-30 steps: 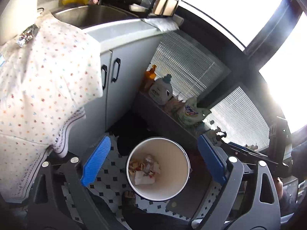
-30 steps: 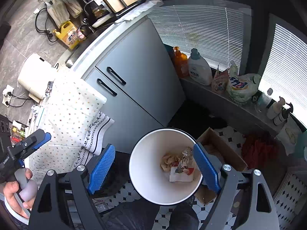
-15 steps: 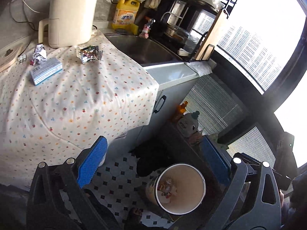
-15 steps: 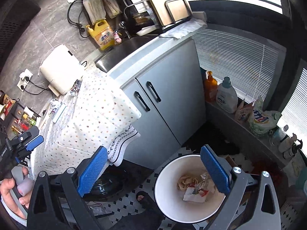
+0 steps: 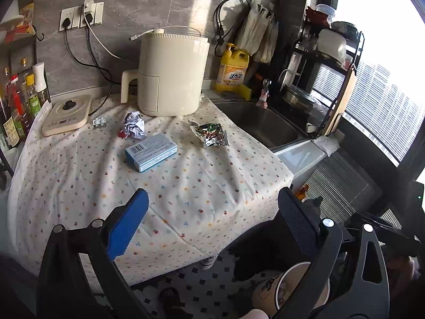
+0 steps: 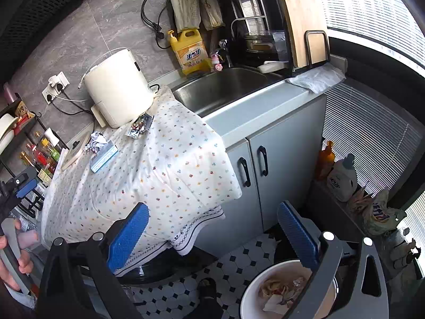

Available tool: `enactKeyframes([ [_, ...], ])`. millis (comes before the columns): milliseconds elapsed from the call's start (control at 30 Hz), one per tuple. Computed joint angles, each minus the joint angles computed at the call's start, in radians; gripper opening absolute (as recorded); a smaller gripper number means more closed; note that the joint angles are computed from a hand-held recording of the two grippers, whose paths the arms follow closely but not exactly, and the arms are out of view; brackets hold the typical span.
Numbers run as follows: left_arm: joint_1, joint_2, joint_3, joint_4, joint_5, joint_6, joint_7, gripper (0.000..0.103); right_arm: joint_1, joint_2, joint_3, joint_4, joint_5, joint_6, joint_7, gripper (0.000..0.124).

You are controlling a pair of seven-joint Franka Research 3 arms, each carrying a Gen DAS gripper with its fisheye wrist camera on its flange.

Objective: Collect trash
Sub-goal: 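Raise both empty grippers back up to the counter, then close the left gripper on the crumpled white paper ball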

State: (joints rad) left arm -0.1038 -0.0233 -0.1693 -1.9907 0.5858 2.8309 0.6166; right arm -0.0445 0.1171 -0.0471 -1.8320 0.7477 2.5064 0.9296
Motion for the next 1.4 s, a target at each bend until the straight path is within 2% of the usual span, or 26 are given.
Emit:
enactKeyframes([
  [67, 0.012, 0.014, 0.016, 0.012, -0.063, 0.011, 0.056, 0.097, 0.008, 0.023, 0.011, 0.041, 0.011, -0.010, 0.021, 0.095],
  [233, 0.040, 0.064, 0.041, 0.075, -0.067, 0.000, 0.103, 0.097, 0.047, 0.098, 0.035, 0.148, -0.057, 0.006, 0.086, 0.095],
  [400, 0.078, 0.121, 0.056, 0.124, -0.191, 0.043, 0.244, 0.097, 0.076, 0.169, 0.059, 0.253, -0.109, 0.027, 0.166, 0.095],
  [567, 0.140, 0.180, 0.027, 0.161, -0.404, 0.114, 0.452, 0.097, 0.117, 0.259, 0.072, 0.382, -0.201, 0.017, 0.271, 0.095],
  [767, 0.237, 0.287, -0.046, 0.265, -0.635, 0.087, 0.719, 0.097, 0.161, 0.334, 0.076, 0.475, -0.284, 0.050, 0.411, 0.095],
  [867, 0.275, 0.356, -0.071, 0.343, -0.702, 0.055, 0.812, 0.096, 0.185, 0.359, 0.072, 0.497, -0.333, 0.065, 0.475, 0.095],
  [933, 0.304, 0.408, -0.096, 0.403, -0.749, 0.029, 0.879, 0.092, 0.200, 0.370, 0.069, 0.504, -0.362, 0.074, 0.514, 0.094],
  [1067, 0.311, 0.524, -0.098, 0.545, -0.769, -0.044, 0.933, 0.089, 0.227, 0.381, 0.054, 0.509, -0.422, 0.079, 0.599, 0.094],
  [1133, 0.302, 0.589, -0.087, 0.634, -0.764, -0.101, 0.932, 0.085, 0.231, 0.397, 0.050, 0.533, -0.447, 0.047, 0.635, 0.094],
  [1233, 0.259, 0.674, -0.035, 0.753, -0.713, -0.166, 0.879, 0.079, 0.233, 0.455, 0.044, 0.613, -0.478, -0.024, 0.685, 0.094],
  [1400, 0.246, 0.844, -0.033, 1.015, -0.685, -0.321, 0.860, 0.078, 0.239, 0.583, 0.045, 0.813, -0.527, -0.121, 0.738, 0.092],
])
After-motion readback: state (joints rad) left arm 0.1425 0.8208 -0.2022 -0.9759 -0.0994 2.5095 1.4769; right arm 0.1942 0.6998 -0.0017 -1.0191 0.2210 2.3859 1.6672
